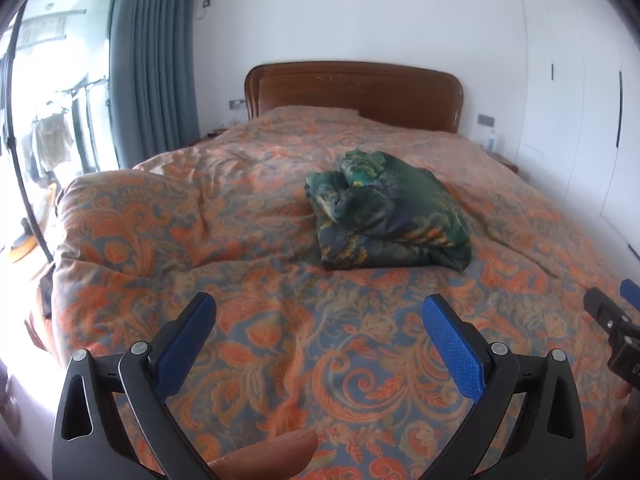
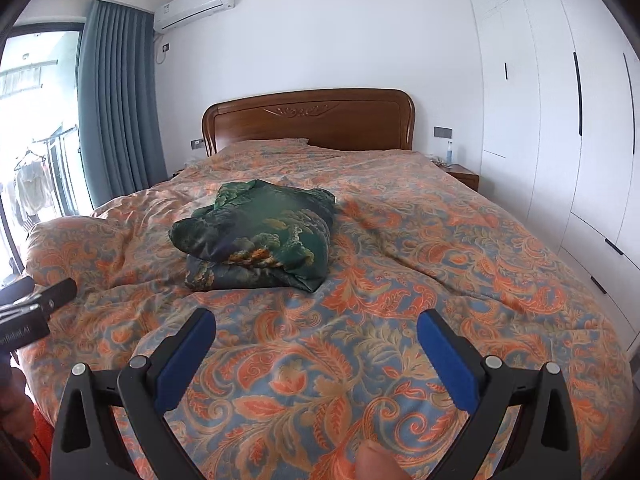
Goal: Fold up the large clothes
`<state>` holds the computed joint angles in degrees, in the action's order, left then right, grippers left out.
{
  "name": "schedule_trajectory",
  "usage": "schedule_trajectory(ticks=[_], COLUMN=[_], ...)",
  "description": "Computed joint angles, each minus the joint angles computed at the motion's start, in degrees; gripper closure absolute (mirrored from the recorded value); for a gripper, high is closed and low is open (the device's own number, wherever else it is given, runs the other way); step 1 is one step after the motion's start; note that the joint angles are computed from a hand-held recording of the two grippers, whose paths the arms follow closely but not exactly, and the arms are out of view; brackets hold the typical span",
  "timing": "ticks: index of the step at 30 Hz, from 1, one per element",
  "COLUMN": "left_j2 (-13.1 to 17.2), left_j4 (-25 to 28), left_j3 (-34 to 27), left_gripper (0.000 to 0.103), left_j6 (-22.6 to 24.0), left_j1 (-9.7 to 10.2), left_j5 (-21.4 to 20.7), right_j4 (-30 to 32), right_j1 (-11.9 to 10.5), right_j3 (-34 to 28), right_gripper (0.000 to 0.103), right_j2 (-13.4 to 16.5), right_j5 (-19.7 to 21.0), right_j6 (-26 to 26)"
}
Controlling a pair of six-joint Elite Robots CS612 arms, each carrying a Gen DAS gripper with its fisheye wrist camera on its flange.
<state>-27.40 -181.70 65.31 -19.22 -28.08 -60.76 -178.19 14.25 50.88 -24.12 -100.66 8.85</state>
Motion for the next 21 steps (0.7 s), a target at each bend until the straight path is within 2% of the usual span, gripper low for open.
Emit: schedule_trajectory(ticks=[4,7,15,19,21], left_j2=[0.0,-0.2,-1.7,-2.3,-2.7], left_j4=[0.7,2.1,7.3,5.2,4.4], left_j3=[0.0,0.3,1.4,2.5,3.1], left_gripper=[0.000,0.000,0.000,0.000,0.000], left_j6=[0.7,0.8,0.0,1.9,2.7], left_j1=[-0.01,-0.03,-0.26,-0.99,-1.15], left_j5=[0.2,-0.4,-1.7,1.1,1.1], right_j4=[1.8,1.9,3.0,4.6,4.7], right_j1=[0.4,0.6,1.1,1.6,1.8], right_j3=[-1.0,-0.9,1.2,1.6,1.8], right_gripper=[0.001,0.000,0.000,0.000,0.000], right_j2=[0.5,0.7,-0.6,-1.4,-1.6], right_j5=[-1.6,-1.3,-1.5,-3.1,-3.8], right_j6=[-1.1,-1.2,-2.3,-3.4,-4.0])
